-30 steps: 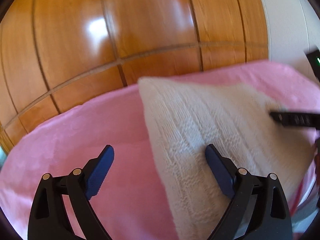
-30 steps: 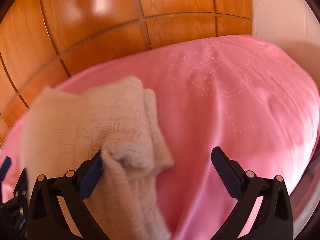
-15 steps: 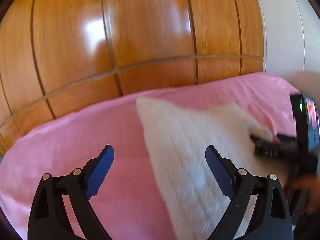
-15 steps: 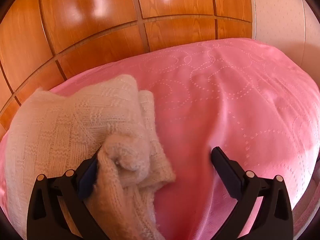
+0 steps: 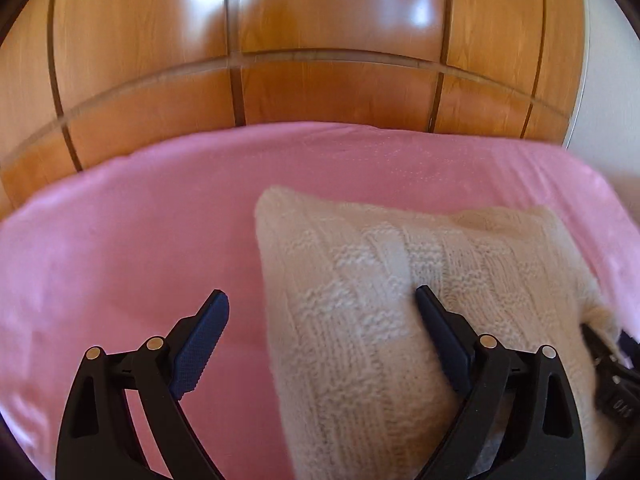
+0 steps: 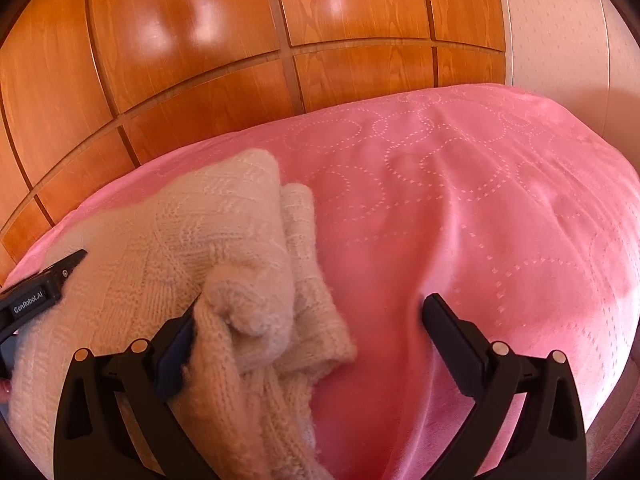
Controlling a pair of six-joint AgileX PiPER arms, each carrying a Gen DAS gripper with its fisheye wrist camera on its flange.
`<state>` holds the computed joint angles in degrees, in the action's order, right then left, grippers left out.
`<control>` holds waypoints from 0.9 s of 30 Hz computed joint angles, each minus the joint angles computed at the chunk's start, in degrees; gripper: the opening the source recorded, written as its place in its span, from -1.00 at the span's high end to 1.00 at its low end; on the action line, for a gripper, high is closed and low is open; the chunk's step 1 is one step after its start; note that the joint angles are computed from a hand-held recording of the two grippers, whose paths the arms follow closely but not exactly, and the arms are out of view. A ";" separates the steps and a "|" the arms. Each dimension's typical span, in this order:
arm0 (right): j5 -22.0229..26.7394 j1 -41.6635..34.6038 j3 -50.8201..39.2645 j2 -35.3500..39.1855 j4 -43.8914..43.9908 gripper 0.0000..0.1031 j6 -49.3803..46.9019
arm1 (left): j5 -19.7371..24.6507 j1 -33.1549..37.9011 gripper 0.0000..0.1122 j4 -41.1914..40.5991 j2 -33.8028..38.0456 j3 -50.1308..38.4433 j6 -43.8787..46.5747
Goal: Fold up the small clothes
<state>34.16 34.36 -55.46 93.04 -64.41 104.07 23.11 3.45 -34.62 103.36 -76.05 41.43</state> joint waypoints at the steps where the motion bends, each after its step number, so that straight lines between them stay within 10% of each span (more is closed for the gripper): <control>1: -0.04 0.08 0.29 0.00 -0.89 -0.96 0.95 | -2.34 -0.30 -0.65 -2.26 -1.07 2.16 3.09; 6: -3.96 -1.92 1.47 -1.65 1.88 -0.96 -1.29 | -5.62 1.32 -0.65 -21.71 -6.11 10.26 22.44; 12: -10.07 -4.90 5.97 -11.83 13.85 -0.96 -9.00 | 9.79 14.47 -0.71 -46.52 -15.95 23.99 47.20; 19: -9.21 -3.22 6.25 -9.94 23.38 -0.94 -18.77 | 14.37 17.59 -0.72 -40.48 -14.62 26.44 49.68; 27: -11.63 -1.76 6.01 -14.12 28.35 -0.60 -26.76 | 35.39 26.72 -0.72 -30.27 -7.35 16.20 30.53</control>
<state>22.53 32.60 -49.45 78.91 -36.07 77.31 58.50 30.16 -64.89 96.01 -59.85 71.97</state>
